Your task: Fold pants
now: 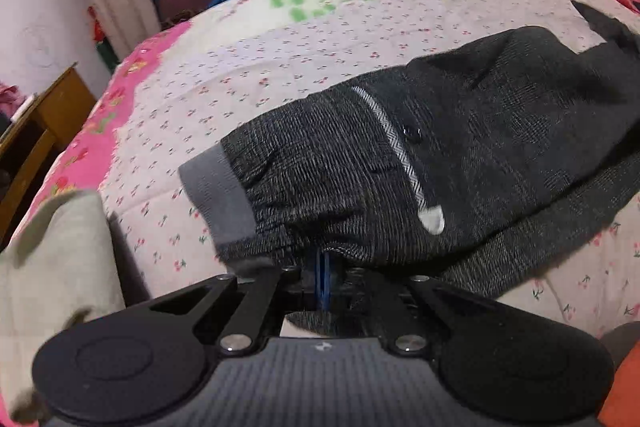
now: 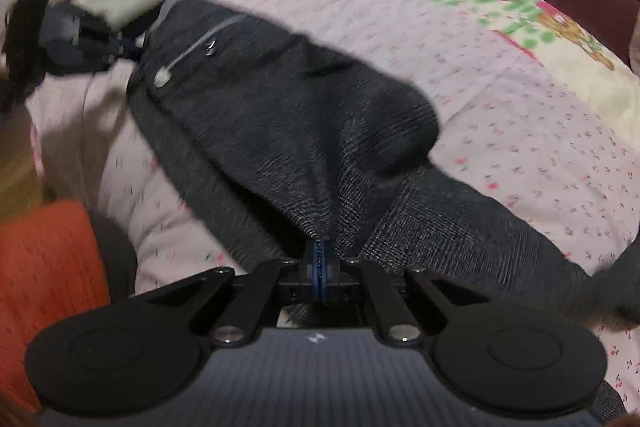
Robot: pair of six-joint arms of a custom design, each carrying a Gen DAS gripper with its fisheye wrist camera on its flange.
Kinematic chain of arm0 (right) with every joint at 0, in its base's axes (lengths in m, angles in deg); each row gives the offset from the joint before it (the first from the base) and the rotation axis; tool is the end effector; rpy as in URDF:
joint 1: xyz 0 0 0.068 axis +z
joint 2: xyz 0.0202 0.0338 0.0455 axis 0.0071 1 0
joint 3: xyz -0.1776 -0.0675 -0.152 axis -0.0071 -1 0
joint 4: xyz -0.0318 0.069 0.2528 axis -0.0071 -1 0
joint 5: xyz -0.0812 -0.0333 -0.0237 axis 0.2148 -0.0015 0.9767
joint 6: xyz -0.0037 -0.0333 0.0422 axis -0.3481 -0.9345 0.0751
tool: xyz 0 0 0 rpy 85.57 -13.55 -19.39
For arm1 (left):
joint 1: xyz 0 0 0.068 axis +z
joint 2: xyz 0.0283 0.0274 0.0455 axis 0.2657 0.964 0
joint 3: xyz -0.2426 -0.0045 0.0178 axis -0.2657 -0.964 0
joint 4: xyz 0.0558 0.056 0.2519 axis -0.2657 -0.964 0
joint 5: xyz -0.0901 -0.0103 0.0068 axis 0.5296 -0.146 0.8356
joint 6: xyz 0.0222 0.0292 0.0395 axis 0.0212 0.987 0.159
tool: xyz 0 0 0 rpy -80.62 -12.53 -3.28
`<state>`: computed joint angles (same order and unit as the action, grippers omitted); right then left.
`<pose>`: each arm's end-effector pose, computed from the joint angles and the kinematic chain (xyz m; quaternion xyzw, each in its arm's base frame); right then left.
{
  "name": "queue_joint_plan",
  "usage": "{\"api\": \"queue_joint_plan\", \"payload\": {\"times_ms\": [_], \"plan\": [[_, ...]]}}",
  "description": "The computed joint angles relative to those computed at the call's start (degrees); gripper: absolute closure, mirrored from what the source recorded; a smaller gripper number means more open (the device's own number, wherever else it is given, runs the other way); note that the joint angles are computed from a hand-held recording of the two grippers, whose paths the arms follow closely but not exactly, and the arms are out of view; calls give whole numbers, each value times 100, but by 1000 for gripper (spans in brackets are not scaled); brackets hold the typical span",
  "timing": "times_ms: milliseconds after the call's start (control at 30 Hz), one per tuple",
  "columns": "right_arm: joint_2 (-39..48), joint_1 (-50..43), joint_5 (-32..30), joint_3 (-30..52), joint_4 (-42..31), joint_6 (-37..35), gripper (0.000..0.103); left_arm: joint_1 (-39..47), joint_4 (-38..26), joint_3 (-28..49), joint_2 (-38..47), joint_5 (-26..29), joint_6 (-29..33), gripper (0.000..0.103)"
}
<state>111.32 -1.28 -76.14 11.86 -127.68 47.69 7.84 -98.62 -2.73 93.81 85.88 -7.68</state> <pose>0.2529 -0.0033 0.2299 -0.1440 0.9526 0.0121 0.2678 0.3669 -0.0566 0.1957 0.3920 0.8435 -0.0092 0.3670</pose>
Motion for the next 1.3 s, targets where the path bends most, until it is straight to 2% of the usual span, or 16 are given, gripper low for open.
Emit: {"api": "queue_joint_plan", "payload": {"times_ms": [133, 167, 233, 333, 400, 433, 533, 633, 700, 867, 967, 1067, 1133, 1200, 1300], "plan": [[-80, 708, 994, -302, 349, -350, 98, 121, 454, -541, -310, -11, 96, 82], [-222, 892, 1206, -449, 461, -416, 95, 150, 718, -755, -421, -96, 196, 82], [-399, 1178, 1329, -576, 637, -503, 95, 209, 1292, -1239, -651, -158, 395, 82], [-311, 1490, 1321, -574, 984, -522, 91, 239, 1859, -1645, -748, -17, 602, 69], [-21, 1682, 1350, -481, 1273, -505, 85, 143, 2398, -1885, -659, -191, 875, 54], [132, 1769, 1305, -430, 1474, -471, 84, 126, 2554, -1929, -587, -220, 978, 52], [670, 2128, 1276, -182, 1911, -261, 78, 88, 2646, -1709, -266, -229, 1010, 51], [1358, 2463, 1221, 133, 2416, -201, 70, 101, 2945, -1827, -209, -209, 1347, 51], [1832, 2645, 1264, 368, 2729, -267, 61, 114, 3003, -1815, -139, -163, 1355, 51], [2767, 2904, 1442, 939, 3164, -300, 61, 220, 3005, -1824, -114, 37, 967, 51], [3060, 3041, 1846, 965, 3602, -347, 62, 308, 2927, -1930, -244, 247, 927, 51], [3190, 2820, 1620, 1221, 3402, 251, 66, 392, 2869, -2111, -490, 450, 1000, 51], [3269, 2691, 1409, 1421, 3225, 483, 73, 426, 2855, -2173, -593, 553, 1015, 50], [3154, 2617, 1152, 1441, 3149, 663, 97, 408, 2872, -2221, -645, 585, 1029, 49], [2771, 2575, 1020, 1269, 3209, 867, 98, 368, 3012, -2253, -583, 578, 1148, 46]]}}
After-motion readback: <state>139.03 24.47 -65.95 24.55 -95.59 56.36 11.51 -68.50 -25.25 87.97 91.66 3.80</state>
